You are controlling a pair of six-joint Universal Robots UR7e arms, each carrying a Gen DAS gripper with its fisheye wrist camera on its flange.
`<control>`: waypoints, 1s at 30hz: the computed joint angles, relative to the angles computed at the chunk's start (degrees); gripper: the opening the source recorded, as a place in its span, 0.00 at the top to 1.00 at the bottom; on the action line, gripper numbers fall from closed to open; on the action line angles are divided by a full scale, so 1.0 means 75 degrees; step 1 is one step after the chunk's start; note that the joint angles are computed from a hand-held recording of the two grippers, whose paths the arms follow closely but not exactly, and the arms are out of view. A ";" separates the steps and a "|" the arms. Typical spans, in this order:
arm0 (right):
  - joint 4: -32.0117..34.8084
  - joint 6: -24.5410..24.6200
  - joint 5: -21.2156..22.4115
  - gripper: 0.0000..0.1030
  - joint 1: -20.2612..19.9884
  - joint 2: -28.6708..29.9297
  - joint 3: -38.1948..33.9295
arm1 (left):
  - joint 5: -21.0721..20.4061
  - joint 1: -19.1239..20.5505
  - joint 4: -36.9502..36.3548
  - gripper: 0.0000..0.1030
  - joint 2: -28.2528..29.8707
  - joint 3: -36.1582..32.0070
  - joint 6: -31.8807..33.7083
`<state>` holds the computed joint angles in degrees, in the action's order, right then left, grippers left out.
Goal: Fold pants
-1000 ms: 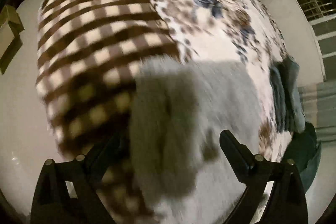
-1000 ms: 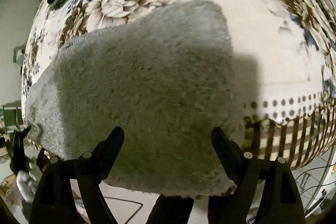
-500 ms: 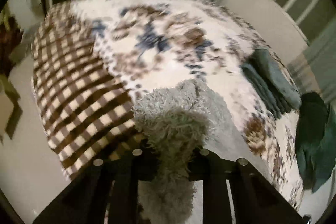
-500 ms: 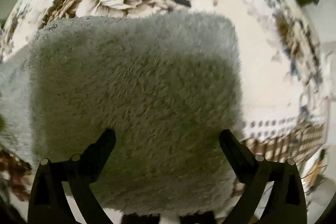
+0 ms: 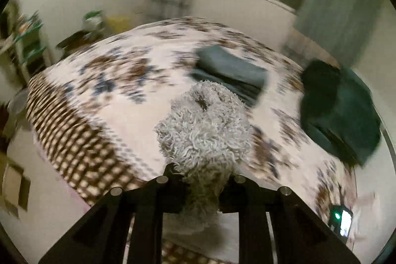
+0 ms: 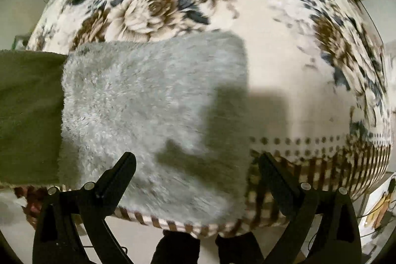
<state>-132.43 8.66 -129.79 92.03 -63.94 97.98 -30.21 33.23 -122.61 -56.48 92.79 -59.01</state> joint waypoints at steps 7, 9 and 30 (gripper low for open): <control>0.0047 -0.0255 0.0094 0.02 -0.1026 -0.1346 0.0609 | -0.1230 -0.0388 -0.0968 0.85 0.1992 -0.1149 0.1378; 0.0116 -0.0292 0.0051 0.02 -0.1449 -0.1716 0.0777 | -0.1608 -0.0425 -0.0985 0.85 0.2616 -0.1467 0.1604; 0.0745 -0.1355 0.5092 0.02 -0.3152 -0.1435 -0.0368 | -0.2427 0.0162 0.2117 0.10 0.2323 -0.2114 0.0520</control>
<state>-126.84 -1.50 -91.59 68.39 -74.71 95.23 -48.41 34.45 -106.73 -39.05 76.93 -55.11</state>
